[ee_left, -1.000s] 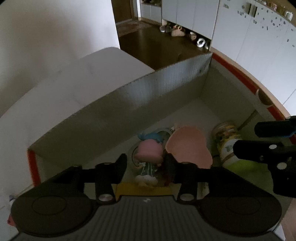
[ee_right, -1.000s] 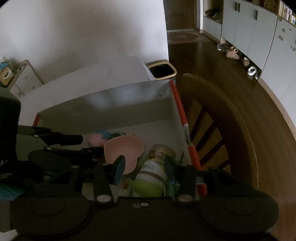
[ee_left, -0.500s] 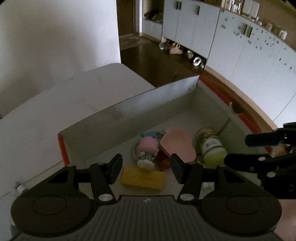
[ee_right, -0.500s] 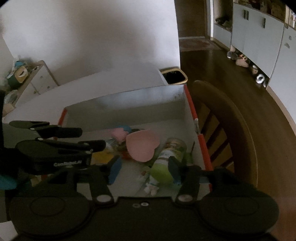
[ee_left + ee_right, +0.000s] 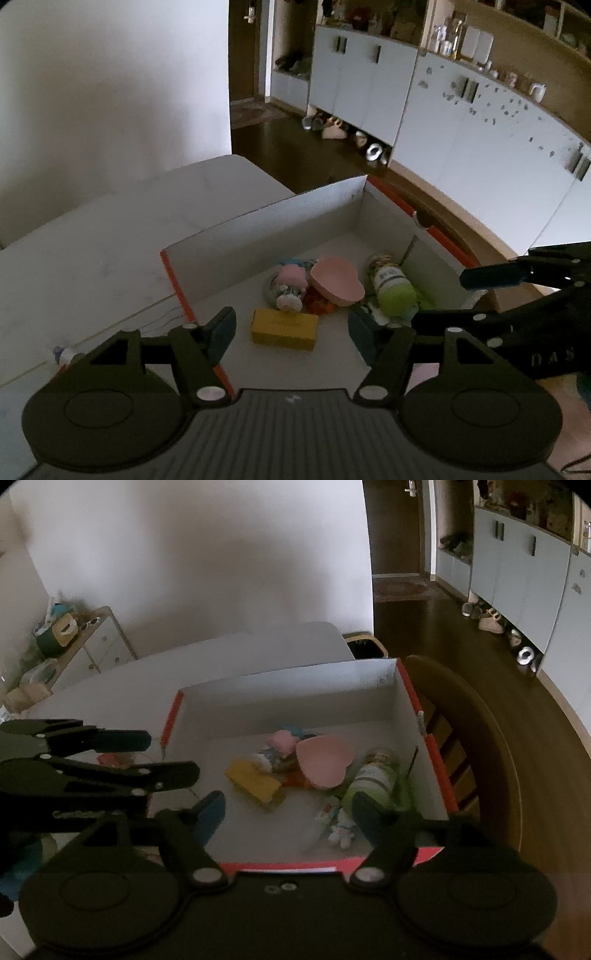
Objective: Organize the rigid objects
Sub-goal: 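Withdraw both tools from the box back toward the mat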
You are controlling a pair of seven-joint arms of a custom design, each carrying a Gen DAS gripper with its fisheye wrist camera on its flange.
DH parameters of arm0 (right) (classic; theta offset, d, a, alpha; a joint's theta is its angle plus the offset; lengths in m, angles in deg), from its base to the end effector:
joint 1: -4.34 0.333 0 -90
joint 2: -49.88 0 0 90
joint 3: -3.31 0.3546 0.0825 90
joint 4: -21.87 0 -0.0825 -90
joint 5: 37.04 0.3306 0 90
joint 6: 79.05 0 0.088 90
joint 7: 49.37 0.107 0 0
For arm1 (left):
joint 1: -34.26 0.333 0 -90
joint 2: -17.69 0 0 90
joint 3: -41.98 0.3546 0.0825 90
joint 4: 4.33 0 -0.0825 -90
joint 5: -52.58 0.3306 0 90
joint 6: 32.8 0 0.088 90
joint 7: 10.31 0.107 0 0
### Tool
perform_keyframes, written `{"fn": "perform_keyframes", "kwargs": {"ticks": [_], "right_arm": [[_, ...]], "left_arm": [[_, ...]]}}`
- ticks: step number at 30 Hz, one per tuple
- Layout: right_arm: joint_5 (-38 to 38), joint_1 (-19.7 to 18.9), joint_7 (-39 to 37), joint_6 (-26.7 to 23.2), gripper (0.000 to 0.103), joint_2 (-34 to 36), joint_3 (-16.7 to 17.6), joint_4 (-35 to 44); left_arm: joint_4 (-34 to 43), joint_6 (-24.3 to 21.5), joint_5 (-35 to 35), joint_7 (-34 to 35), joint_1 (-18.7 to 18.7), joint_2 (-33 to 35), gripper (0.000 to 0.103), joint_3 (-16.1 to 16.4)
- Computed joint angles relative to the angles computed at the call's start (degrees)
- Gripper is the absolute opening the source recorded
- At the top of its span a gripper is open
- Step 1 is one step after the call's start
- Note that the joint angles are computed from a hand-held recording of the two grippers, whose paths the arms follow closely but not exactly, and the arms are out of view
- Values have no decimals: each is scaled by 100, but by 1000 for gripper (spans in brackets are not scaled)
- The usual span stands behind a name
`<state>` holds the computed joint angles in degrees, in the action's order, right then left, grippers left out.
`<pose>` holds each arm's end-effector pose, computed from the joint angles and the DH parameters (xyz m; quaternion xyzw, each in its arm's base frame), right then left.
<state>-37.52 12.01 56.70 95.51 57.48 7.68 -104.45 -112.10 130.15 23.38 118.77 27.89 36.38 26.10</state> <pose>0.5484 0.1157 0.4800 -0.6406 0.6848 -0.1763 0.2994 0.6055 -0.1965 0.4778 -0.4425 0.8245 -0.3274 0.1310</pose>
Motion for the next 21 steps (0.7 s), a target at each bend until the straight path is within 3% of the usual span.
{"fn": "perform_keyframes", "kwargs": {"ticks": [2, 7, 15, 21], "right_arm": [[-323, 202, 378, -7, 82, -46, -171, -32], [-1231, 578, 1363, 42, 92, -85, -441, -50], [-2583, 1097, 2862, 199, 99, 88, -664, 174], [-3578, 1695, 3856, 176, 102, 427, -939, 680]], "left_arm": [[-139, -34, -360, 340, 249, -130, 67, -176], [-379, -160, -1133, 1160, 554, -369, 68, -242], [-580, -404, -2107, 2371, 776, -601, 75, 67], [-527, -165, -2825, 3189, 988, -547, 81, 209]]}}
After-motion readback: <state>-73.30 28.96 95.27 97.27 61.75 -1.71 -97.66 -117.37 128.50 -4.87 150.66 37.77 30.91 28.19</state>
